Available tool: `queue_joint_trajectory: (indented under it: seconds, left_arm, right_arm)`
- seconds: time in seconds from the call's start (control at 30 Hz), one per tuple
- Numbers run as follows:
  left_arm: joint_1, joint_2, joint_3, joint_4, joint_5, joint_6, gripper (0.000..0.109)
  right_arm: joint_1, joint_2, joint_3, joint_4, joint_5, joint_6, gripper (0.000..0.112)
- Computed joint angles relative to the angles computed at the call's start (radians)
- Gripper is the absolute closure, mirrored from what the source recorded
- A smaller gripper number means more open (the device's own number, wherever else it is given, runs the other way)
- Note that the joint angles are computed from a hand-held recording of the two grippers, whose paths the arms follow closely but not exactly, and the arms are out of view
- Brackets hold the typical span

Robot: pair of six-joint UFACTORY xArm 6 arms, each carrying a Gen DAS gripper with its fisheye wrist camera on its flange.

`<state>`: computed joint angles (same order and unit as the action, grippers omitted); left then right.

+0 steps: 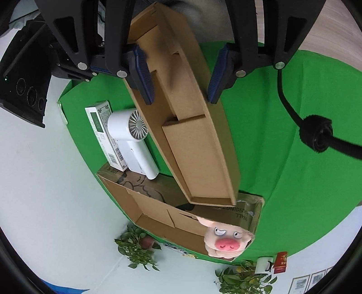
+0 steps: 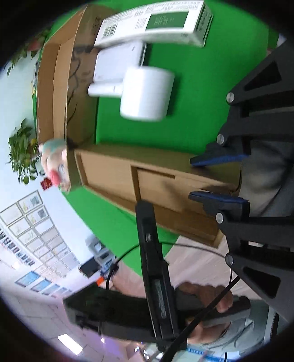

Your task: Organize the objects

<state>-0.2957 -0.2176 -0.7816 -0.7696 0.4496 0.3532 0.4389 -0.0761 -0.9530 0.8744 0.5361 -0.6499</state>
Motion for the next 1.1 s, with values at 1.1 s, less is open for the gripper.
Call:
queue_joint_trajectory:
  seconds: [1.1]
  left_arm:
    - [-0.018,0.047,0.002,0.153,-0.067,-0.148,0.091]
  right_arm:
    - [0.060,0.127,-0.088,-0.549,-0.187,0.512,0.100]
